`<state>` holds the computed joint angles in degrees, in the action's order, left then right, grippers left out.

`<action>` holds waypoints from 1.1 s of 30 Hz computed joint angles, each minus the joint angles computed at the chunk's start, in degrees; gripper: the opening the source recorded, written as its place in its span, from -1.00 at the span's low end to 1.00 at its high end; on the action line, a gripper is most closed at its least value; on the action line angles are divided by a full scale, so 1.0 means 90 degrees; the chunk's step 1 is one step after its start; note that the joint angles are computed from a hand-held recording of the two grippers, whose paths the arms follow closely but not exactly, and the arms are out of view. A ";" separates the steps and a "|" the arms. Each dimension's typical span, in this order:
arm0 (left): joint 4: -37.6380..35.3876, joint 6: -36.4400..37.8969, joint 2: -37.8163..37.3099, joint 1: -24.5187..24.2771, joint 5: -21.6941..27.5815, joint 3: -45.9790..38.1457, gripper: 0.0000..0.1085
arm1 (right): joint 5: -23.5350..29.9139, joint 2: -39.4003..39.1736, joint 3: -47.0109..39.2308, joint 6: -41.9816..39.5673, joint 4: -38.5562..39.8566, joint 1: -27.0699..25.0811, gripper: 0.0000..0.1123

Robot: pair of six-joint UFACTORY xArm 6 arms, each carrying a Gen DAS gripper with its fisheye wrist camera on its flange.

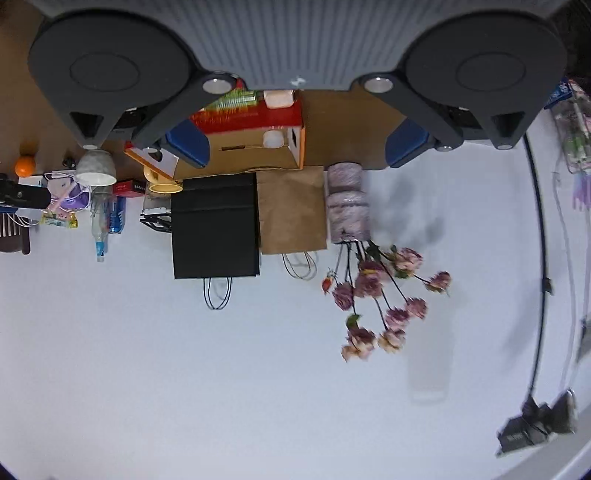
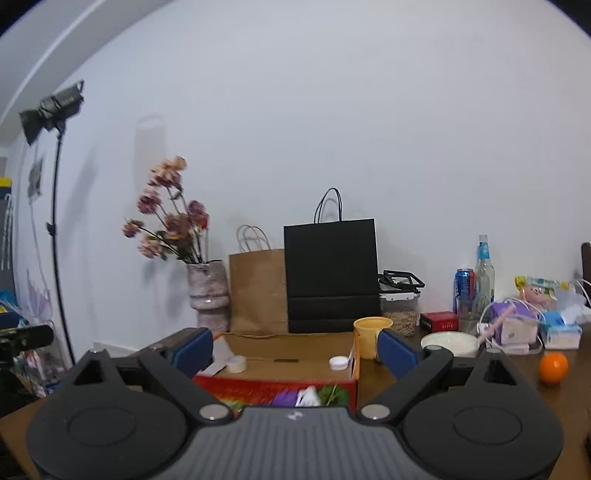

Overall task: Organize rigid objects
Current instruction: 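Lift both grippers out of the box and back toward the clutter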

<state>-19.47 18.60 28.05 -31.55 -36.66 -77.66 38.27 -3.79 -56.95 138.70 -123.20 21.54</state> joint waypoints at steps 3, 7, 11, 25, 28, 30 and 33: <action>0.0341 -0.0661 -0.0523 -0.0006 -0.0914 0.1242 0.90 | 0.0816 -0.0550 0.0908 0.0052 0.0300 0.0685 0.80; 0.0915 -0.1151 -0.1109 0.0051 -0.1261 0.2374 0.90 | 0.1528 -0.1037 0.1698 -0.0494 0.0888 0.1558 0.83; 0.0661 -0.0938 -0.1384 -0.0113 -0.1797 0.3053 0.90 | 0.2052 -0.1283 0.2151 -0.0589 0.1416 0.2236 0.83; 0.0344 -0.0918 -0.1566 -0.0318 -0.1870 0.3647 0.90 | 0.1885 -0.1434 0.2405 -0.0908 0.1950 0.2488 0.83; 0.0434 -0.1094 -0.1492 -0.0291 -0.1717 0.3547 0.90 | 0.1696 -0.1268 0.2307 -0.0751 0.1859 0.2341 0.83; 0.0330 -0.1049 -0.1360 -0.0339 -0.1670 0.3414 0.90 | 0.1556 -0.1108 0.2222 -0.0586 0.1780 0.2226 0.83; -0.0004 -0.0717 -0.1086 -0.0477 -0.1341 0.3063 0.90 | 0.1408 -0.0816 0.2091 -0.0168 0.1556 0.2013 0.83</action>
<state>-19.51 12.14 18.27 -35.84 -48.72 -50.09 50.94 -11.13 -38.13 137.19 -109.19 39.65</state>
